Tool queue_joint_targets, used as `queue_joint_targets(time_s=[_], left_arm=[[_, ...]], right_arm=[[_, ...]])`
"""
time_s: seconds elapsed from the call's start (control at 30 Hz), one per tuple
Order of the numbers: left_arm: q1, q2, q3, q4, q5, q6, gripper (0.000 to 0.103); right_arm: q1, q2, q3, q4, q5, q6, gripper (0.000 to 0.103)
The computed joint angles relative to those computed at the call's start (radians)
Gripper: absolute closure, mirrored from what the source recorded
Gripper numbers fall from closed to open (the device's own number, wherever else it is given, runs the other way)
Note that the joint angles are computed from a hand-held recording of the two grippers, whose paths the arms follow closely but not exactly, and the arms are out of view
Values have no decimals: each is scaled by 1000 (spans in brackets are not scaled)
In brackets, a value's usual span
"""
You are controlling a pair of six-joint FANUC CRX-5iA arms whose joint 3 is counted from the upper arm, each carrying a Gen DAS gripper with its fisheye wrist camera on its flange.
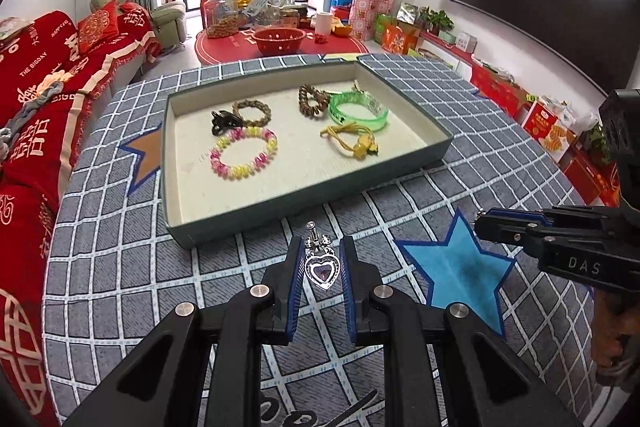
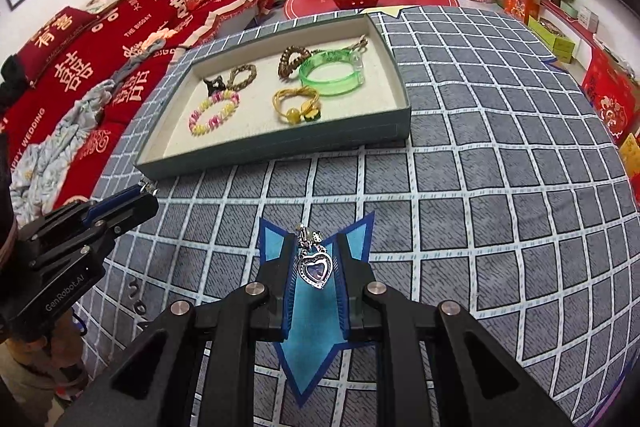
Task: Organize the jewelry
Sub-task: 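Carry both silver heart pendants over the tray with both tools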
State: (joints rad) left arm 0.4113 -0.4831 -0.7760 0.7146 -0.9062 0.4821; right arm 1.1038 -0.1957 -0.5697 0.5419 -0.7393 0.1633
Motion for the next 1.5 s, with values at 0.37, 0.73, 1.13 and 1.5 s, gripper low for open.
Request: queue_joint_targets(time_s=[0.37,0.73,1.13,1.5], left_arm=[[61,50,85,47,-6,-8,72],[15,180,229,38,51,57,72],[-78,331,334,-44,100,146,72],[-144,389,324,-153,104,190,72]], right_arm=[[-65,-5,72,15,24,26,84],[-160,113,243,-87,35,196,84],[-253,257,385,-206,15,318,84],[-279,336,424,-329,-24,413,84]])
